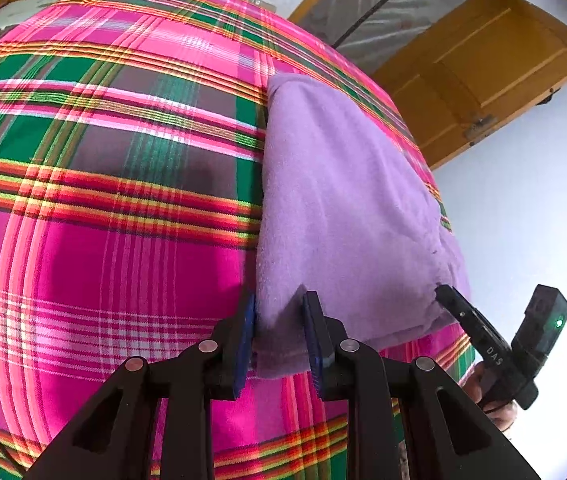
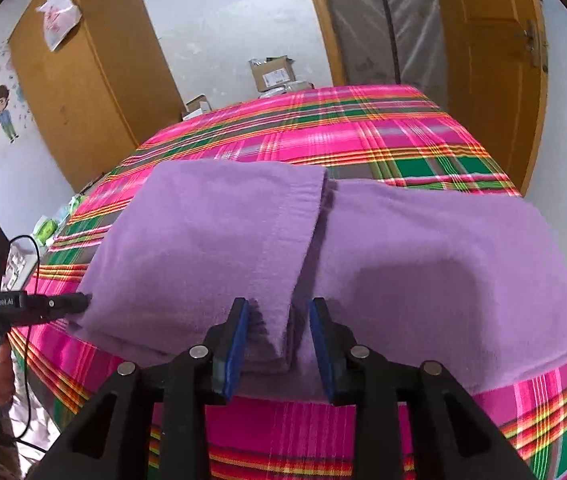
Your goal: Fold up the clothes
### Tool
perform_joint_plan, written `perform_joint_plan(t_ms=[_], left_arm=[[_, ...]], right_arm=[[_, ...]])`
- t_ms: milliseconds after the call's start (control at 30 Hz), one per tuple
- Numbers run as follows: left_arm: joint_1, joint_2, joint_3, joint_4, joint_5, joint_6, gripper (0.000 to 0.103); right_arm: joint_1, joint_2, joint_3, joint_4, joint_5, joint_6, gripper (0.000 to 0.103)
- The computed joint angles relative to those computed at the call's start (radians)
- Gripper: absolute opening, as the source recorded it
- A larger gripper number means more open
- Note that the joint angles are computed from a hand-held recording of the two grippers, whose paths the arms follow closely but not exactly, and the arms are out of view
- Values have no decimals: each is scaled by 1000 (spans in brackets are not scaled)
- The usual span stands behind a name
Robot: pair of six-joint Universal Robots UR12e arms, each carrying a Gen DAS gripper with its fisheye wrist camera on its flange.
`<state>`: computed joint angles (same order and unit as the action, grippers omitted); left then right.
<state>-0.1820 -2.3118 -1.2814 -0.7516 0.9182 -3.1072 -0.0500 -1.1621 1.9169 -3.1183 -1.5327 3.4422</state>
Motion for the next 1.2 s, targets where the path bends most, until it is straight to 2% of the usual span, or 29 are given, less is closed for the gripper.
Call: perform_joint_plan(t_ms=[133, 200, 300, 500, 700, 800, 967, 1200], left_arm=[[5, 2, 1, -16, -9, 14, 25], [8, 1, 6, -17, -13, 12, 25], [10, -4, 19, -21, -19, 17, 25], [15, -23, 57, -65, -16, 13, 25], [19, -38, 84, -111, -38, 30, 25], [20, -45, 100, -160, -60, 67, 25], [14, -68, 153, -258, -97, 113, 25], [13, -102, 224, -342, -153, 129, 25]], right_arm=[[31, -7, -2, -72, -87, -49, 31], [46, -8, -2, -123, -80, -108, 31], [69, 4, -26, -123, -47, -193, 31], [113, 51, -92, -43, -7, -292, 35], [135, 78, -130, 20, 23, -327, 41], [141, 90, -151, 54, 55, -347, 44], [167, 111, -178, 69, 35, -410, 49], [195, 136, -198, 59, -16, -452, 55]])
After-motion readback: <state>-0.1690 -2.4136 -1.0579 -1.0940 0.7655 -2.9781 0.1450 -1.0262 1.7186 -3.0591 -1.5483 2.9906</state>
